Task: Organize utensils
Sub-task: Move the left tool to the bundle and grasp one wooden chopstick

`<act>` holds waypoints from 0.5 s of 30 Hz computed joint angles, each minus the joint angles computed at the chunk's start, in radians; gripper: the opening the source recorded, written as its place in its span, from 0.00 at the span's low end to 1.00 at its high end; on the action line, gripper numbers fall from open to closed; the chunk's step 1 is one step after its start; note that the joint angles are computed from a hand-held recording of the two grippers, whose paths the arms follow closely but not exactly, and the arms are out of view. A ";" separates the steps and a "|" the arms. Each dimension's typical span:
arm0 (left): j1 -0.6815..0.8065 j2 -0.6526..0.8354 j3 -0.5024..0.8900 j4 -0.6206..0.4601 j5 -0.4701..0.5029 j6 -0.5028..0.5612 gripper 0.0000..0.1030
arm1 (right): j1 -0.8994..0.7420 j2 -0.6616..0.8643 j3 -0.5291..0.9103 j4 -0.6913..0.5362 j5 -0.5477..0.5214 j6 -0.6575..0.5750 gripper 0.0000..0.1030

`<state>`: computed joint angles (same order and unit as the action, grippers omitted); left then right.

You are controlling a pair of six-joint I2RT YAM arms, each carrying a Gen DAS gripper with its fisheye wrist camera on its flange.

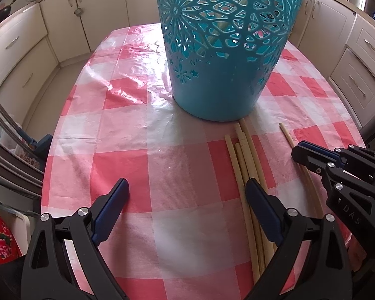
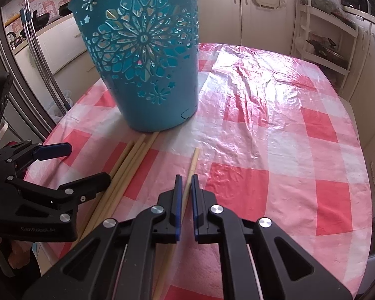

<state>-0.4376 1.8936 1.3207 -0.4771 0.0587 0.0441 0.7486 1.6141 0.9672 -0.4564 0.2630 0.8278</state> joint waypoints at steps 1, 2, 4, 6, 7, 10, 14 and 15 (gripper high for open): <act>-0.001 0.005 0.006 -0.002 -0.003 0.000 0.88 | -0.001 -0.001 -0.001 -0.001 -0.001 0.002 0.08; -0.002 0.004 0.004 -0.001 -0.007 0.002 0.88 | -0.002 -0.002 -0.002 0.000 -0.002 0.003 0.08; -0.006 0.000 -0.005 0.004 -0.032 0.010 0.87 | -0.003 -0.004 -0.002 0.000 -0.003 0.003 0.08; -0.015 -0.004 -0.018 0.020 -0.050 0.018 0.84 | -0.002 -0.003 -0.001 -0.001 0.000 0.006 0.08; -0.016 -0.006 -0.019 0.023 -0.047 0.017 0.83 | -0.001 -0.002 -0.001 -0.001 0.002 0.008 0.08; -0.025 -0.012 -0.025 0.040 -0.036 0.032 0.68 | 0.000 0.001 0.001 0.003 0.006 0.010 0.08; -0.034 -0.020 -0.028 0.052 -0.011 0.056 0.33 | -0.005 -0.001 0.000 0.003 -0.001 0.007 0.08; -0.031 -0.019 -0.023 0.045 0.004 0.060 0.22 | -0.007 -0.003 -0.002 0.005 -0.005 0.007 0.08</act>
